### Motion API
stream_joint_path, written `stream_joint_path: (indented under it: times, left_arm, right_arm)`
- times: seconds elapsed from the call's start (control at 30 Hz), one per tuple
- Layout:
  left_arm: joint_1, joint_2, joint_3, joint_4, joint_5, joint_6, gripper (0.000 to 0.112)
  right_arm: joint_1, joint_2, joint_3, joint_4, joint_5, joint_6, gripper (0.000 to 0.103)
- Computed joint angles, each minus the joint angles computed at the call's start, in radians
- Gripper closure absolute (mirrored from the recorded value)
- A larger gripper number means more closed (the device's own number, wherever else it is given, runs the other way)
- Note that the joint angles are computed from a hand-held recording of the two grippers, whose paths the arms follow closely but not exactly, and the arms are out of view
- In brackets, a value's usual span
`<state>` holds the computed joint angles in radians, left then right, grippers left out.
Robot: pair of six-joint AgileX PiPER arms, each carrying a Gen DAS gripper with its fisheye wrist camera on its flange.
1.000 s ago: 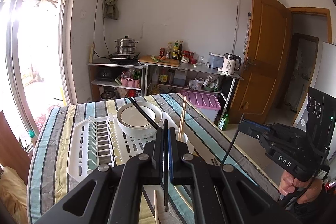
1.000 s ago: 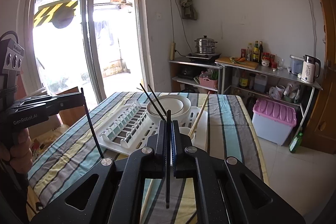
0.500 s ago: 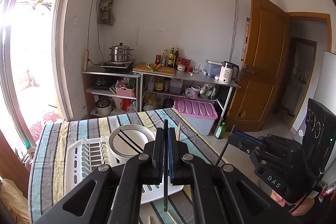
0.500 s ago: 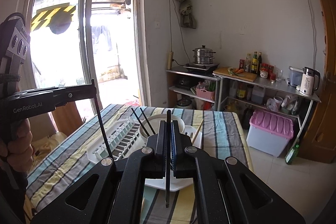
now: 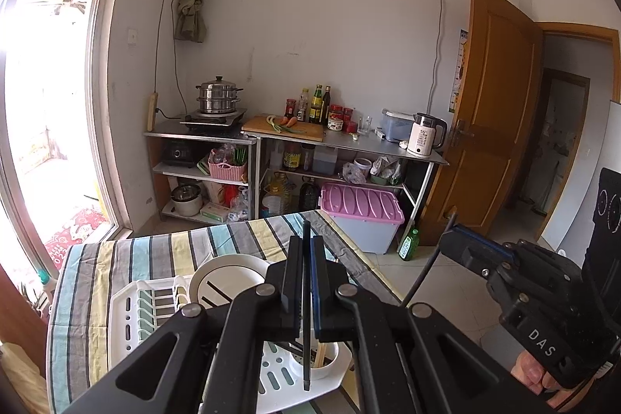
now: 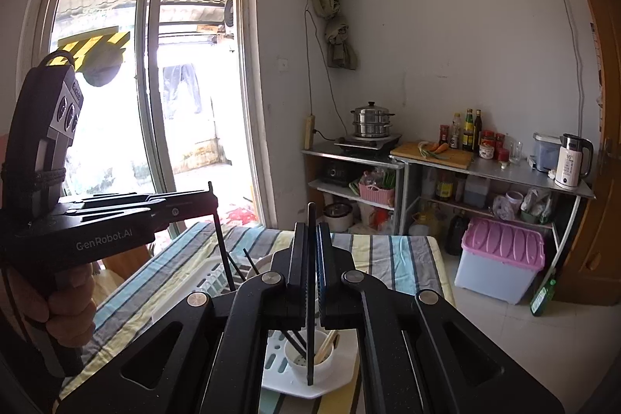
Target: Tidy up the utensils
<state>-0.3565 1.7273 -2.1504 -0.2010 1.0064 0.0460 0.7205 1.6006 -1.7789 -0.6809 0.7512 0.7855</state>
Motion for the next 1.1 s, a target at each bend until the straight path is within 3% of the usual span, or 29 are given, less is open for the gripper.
stream_joint_path:
  times: [0.17,0.43,1.1]
  left_arm:
    - [0.006,0.102,-0.140,-0.003,0.047,-0.013,0.109]
    - [0.013,0.197,-0.242,-0.038,0.059,-0.006,0.109]
    - [0.060,0.156,0.051,-0.082,-0.070,0.036,0.109]
  right_arm:
    - [-0.033,0.039,-0.053,0.043,-0.016,-0.035,0.100]
    - [-0.086,0.093,-0.076,0.113,-0.052,-0.078,0.100]
    - [-0.171,0.128,0.036,0.232,-0.113,-0.098,0.100]
